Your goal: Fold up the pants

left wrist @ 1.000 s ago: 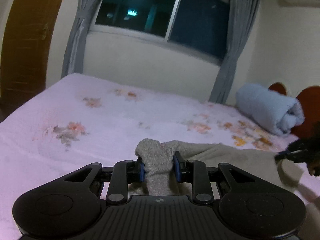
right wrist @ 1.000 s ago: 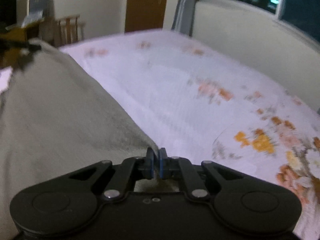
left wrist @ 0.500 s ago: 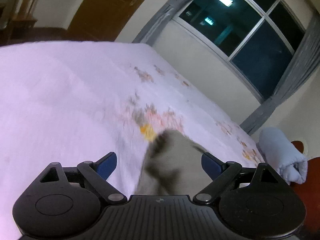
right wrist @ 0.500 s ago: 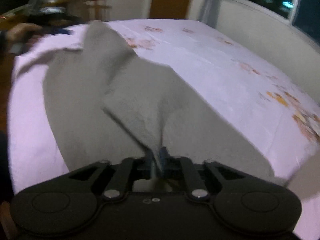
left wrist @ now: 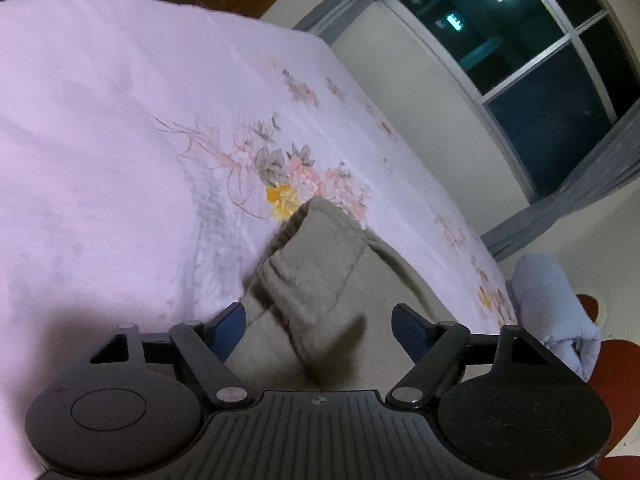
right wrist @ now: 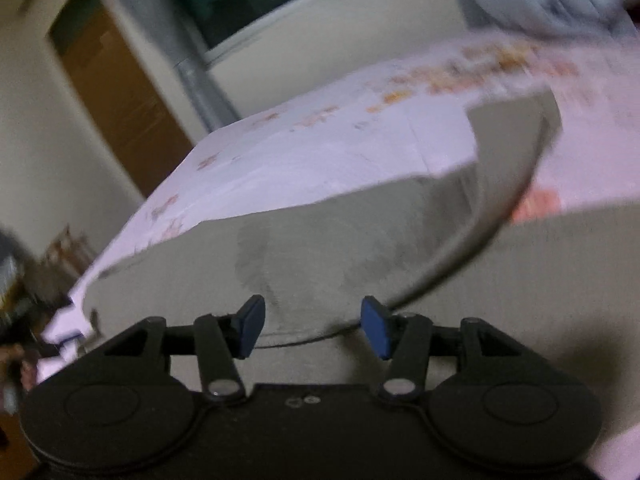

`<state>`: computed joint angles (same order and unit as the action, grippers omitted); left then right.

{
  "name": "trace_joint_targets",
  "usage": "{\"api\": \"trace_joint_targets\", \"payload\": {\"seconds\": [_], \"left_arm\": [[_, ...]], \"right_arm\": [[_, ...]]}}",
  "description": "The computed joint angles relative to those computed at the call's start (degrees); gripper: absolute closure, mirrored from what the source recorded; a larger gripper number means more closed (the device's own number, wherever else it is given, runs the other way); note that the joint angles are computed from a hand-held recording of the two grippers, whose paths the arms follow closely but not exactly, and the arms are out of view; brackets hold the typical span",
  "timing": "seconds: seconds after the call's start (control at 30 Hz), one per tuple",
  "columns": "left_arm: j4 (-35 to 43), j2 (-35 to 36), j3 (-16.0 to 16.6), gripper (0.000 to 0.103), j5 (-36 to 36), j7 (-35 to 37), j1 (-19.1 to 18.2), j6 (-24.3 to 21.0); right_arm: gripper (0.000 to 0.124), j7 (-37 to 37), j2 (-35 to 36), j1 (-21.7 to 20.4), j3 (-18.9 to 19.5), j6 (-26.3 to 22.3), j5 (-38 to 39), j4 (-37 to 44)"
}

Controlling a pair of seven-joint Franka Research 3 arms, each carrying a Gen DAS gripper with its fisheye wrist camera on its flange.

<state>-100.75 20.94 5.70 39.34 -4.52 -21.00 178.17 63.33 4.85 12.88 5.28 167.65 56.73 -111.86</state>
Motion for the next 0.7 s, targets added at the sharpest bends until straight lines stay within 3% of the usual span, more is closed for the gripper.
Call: {"api": "trace_joint_targets", "payload": {"seconds": [0.03, 0.13, 0.23, 0.3, 0.33, 0.37, 0.43, 0.47, 0.57, 0.63, 0.67, 0.7], "left_arm": [[1.9, 1.5, -3.2, 0.032, -2.1, 3.6, 2.6, -1.0], [5.5, 3.6, -5.9, 0.059, -5.1, 9.6, 4.3, -4.7], [6.0, 4.2, -8.2, 0.072, -8.4, 13.8, 6.3, -3.6], [5.1, 4.2, -8.2, 0.078, -10.4, 14.5, 6.8, 0.2], [5.1, 4.3, -9.9, 0.08, -12.3, 15.9, 8.1, 0.5], [5.0, 4.3, -12.1, 0.082, -14.4, 17.6, 9.9, 1.8], [4.6, 3.7, -14.7, 0.084, -17.1, 19.6, 12.3, 6.3], [4.6, 3.4, -14.9, 0.084, -18.2, 19.8, 12.4, 8.5], [2.2, 1.1, -12.0, 0.084, -21.8, 20.6, 9.7, 17.0], [-1.5, -2.2, -12.0, 0.084, -22.5, 22.8, 9.1, 15.8], [-3.4, -3.6, -13.6, 0.084, -22.1, 23.7, 10.2, 13.2], [-5.4, -4.8, -17.2, 0.084, -21.6, 24.9, 13.4, 10.2]], "right_arm": [[0.078, 1.3, 0.9, -0.1, -0.1, 0.0, 0.5, 0.8], [0.078, 2.1, 2.3, -0.4, 0.5, 1.2, 5.1, 0.6], [0.081, 15.1, 4.0, 0.7, -1.4, 0.8, -1.3, 0.9], [0.1, 14.4, 5.3, -1.7, 0.8, 0.4, 4.2, 2.4], [0.124, 13.7, 5.8, -2.4, 1.3, -0.3, 6.1, 3.1], [0.124, 14.6, 6.1, -2.5, 1.1, -0.9, 5.6, 3.7], [0.124, 10.1, 6.0, -3.4, 2.0, -0.8, 7.8, 5.1], [0.124, 3.6, 5.3, -4.3, 3.2, 0.2, 12.6, 6.0], [0.124, -14.1, 1.4, -4.3, 4.0, 2.3, 26.5, 7.7], [0.124, -22.2, -2.9, -3.8, 2.7, 1.1, 34.2, 5.8], [0.124, -22.0, -5.0, -3.3, 1.8, 0.6, 33.3, 3.7], [0.124, -20.8, -6.8, -2.8, 1.0, 0.2, 31.1, 1.0]]}}
